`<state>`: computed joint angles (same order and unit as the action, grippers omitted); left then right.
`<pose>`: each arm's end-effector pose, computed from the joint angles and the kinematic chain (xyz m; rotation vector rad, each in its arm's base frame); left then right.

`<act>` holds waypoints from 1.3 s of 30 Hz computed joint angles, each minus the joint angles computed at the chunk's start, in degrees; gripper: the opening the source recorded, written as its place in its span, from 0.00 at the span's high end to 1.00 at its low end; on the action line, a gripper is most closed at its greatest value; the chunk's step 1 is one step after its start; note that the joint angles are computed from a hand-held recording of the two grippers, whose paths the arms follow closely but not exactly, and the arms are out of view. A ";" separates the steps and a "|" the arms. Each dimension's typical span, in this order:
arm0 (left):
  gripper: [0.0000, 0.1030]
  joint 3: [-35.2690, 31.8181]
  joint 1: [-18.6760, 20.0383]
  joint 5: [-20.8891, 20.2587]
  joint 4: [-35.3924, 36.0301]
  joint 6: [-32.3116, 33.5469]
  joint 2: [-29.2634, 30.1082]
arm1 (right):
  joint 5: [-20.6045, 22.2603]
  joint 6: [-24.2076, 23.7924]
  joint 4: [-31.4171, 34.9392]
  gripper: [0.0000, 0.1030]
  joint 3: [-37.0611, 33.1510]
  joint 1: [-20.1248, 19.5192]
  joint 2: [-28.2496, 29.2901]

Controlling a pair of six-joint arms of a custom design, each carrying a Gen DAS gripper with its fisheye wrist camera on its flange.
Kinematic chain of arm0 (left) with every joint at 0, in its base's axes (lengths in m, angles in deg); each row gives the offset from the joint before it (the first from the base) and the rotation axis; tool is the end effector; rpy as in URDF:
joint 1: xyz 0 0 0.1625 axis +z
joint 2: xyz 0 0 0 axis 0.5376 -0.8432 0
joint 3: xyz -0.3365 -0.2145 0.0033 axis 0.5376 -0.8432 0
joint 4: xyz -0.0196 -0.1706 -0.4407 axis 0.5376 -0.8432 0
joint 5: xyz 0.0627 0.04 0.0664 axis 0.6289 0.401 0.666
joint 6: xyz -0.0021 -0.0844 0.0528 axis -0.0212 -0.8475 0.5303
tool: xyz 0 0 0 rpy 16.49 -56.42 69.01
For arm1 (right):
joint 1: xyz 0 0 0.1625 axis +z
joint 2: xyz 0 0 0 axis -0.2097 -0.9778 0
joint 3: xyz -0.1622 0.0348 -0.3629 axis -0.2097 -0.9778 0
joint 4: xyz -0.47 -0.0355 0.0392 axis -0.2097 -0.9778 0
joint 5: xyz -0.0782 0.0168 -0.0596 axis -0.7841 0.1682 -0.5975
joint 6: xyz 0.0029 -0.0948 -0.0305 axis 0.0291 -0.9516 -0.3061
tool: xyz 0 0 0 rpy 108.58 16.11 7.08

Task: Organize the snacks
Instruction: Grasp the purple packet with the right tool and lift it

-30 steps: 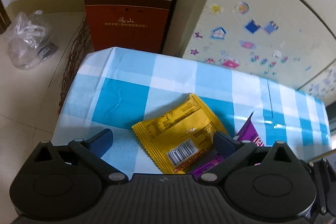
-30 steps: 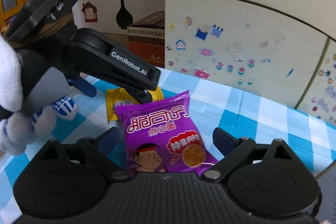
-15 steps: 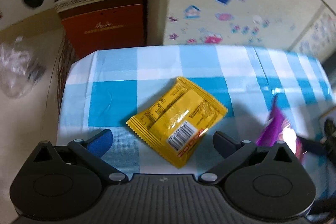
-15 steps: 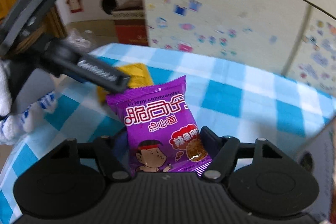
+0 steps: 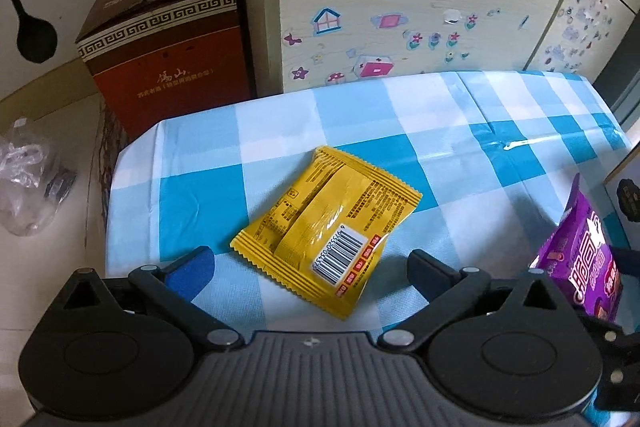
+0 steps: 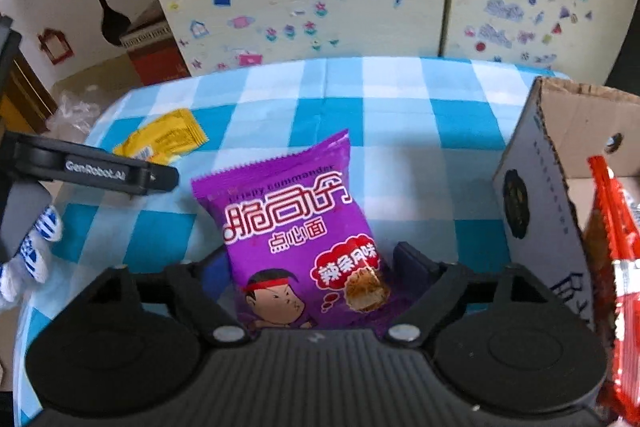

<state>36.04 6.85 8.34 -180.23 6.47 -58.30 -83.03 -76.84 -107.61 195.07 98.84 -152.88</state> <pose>-0.2889 -0.5124 0.0475 0.0855 2.2559 -0.6716 0.0773 -0.5179 0.2503 0.8096 -2.5361 0.4865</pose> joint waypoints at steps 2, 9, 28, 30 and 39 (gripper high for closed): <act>0.00 0.22 0.17 -0.02 -1.10 1.57 -0.06 | -0.73 -1.20 -1.02 0.06 0.37 0.35 0.53; 0.00 0.55 -0.43 2.35 -2.70 5.34 0.81 | -3.08 -4.59 -4.82 0.01 1.85 1.35 1.32; 0.23 1.02 -0.70 1.18 -14.31 13.43 2.96 | -3.22 -6.60 -8.27 0.01 1.19 1.14 3.01; 0.32 0.43 -0.88 1.19 -13.85 12.78 3.44 | -2.68 -6.15 -8.31 0.02 1.06 0.80 2.92; 0.39 2.28 -1.60 -0.05 -15.60 9.03 1.78 | -1.70 -7.60 -8.15 0.34 1.92 0.83 1.11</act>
<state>38.32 5.26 8.29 -195.84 15.51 -56.51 -84.73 -84.44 -115.76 196.98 99.67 -151.77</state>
